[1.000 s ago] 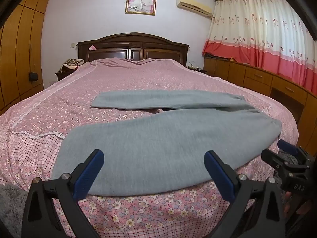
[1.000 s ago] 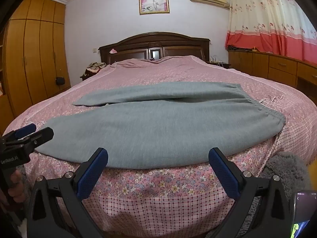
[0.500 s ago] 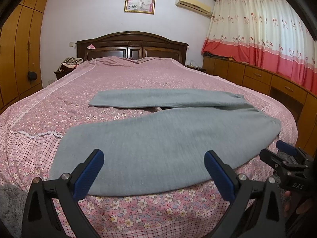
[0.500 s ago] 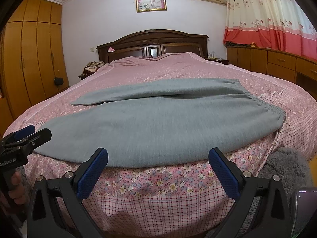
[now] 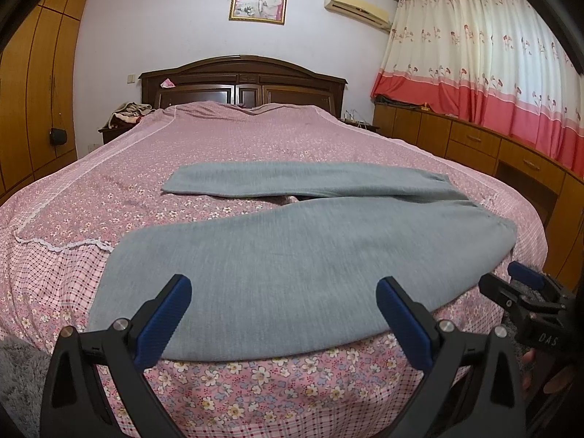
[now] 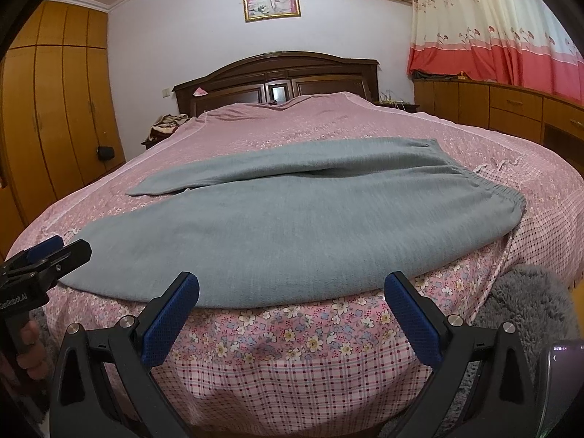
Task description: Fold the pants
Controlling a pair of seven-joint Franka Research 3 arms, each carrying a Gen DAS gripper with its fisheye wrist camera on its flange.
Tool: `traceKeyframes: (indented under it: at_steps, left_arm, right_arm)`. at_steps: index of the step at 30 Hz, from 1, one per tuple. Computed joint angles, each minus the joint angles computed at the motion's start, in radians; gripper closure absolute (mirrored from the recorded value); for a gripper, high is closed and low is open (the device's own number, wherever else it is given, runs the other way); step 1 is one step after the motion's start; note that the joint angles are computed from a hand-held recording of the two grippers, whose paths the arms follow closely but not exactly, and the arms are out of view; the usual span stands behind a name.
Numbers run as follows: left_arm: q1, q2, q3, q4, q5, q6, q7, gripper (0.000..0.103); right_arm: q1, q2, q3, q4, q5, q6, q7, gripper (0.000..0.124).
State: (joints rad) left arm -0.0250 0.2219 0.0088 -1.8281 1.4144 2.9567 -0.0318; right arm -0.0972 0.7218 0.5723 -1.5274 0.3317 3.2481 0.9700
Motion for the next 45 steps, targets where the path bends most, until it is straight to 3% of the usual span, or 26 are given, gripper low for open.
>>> traceKeyframes:
  at_steps: [3,17,45]
  left_arm:
    - [0.000,-0.003,0.001,-0.002,0.011,0.003,-0.010,0.000]
    - [0.005,-0.008,-0.005,-0.005,0.029,0.001,-0.029,0.000]
    - [0.001,-0.001,-0.004,-0.001,0.023,0.004,-0.014,0.000]
  right_arm:
    - [-0.018,0.004,0.021,-0.004,-0.004,0.006,0.000,0.021]
    - [0.026,-0.001,-0.035,0.020,0.041,-0.029,-0.003,0.021]
    - [0.060,-0.004,-0.068,0.036,0.113,-0.051,-0.043,0.021]
